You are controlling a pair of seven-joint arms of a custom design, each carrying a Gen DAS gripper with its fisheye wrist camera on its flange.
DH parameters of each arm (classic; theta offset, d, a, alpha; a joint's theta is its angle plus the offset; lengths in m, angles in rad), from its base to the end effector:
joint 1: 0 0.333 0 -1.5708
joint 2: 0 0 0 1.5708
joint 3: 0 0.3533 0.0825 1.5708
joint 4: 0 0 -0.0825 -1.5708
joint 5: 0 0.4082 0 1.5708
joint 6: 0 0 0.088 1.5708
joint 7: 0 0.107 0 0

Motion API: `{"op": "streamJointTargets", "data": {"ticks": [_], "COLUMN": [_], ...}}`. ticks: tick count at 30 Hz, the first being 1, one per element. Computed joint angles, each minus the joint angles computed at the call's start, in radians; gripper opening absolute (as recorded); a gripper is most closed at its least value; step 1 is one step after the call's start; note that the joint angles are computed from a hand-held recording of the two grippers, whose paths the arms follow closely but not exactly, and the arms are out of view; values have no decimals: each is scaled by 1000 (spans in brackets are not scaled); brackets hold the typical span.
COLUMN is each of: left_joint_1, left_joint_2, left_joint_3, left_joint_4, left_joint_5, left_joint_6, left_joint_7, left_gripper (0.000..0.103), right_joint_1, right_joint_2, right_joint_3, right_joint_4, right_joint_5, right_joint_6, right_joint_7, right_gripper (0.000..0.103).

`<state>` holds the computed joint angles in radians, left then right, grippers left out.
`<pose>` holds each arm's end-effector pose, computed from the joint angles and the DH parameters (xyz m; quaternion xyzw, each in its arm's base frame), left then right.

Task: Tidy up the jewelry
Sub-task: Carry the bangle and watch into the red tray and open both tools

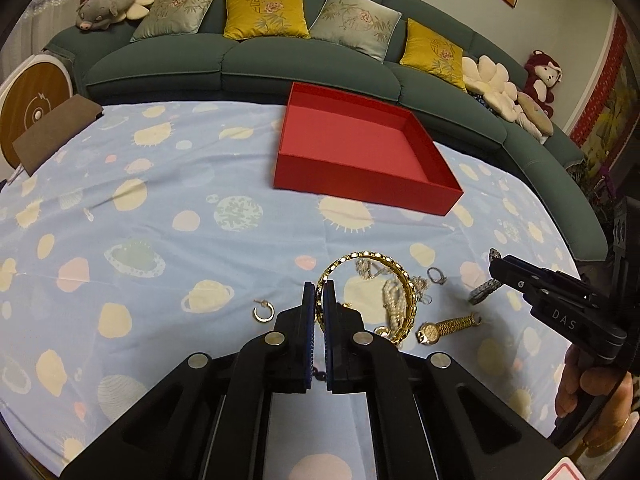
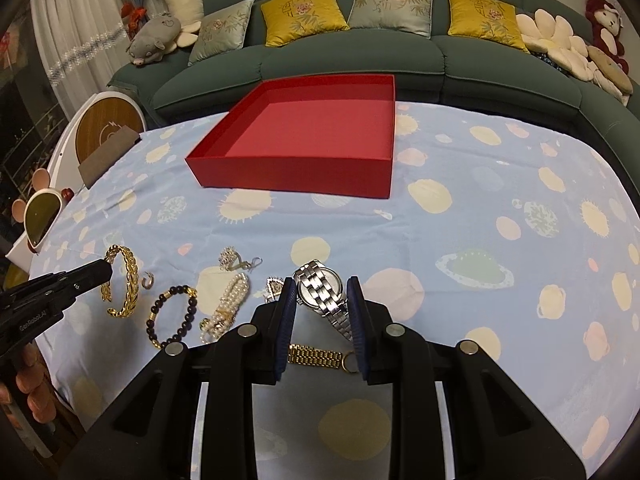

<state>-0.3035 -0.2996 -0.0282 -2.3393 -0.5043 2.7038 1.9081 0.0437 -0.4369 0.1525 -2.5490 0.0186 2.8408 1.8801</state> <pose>0.4866 -0.1513 0.5503 -0.5598 0.7468 -0.3434 0.1048 0.4458 0.0936 0.5248 -0.6207 0.6990 -0.2030 0.2914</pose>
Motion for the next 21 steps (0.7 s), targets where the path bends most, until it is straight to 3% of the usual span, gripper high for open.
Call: {"op": "streamJointTargets", "data": {"ticks": [7, 10, 14, 21], "left_joint_1": [-1, 21, 56, 110], "left_joint_2": [38, 98, 241, 519], "left_joint_3": [-8, -32, -60, -129], "left_joint_4": [130, 215, 388, 674], "left_joint_5": [15, 65, 86, 280], "left_joint_6": [26, 76, 60, 29], "left_joint_7": [-9, -18, -12, -145], "left_gripper": [2, 2, 2, 2], "right_joint_1": [-1, -4, -25, -30], "right_joint_2": [-1, 26, 110, 354], "right_joint_3": [0, -13, -29, -72], "right_joint_4": [50, 99, 200, 463], "right_joint_5": [10, 23, 28, -19], "right_joint_6": [69, 103, 154, 108], "right_joint_7": [-15, -28, -57, -49], "right_gripper": [25, 25, 25, 25]}}
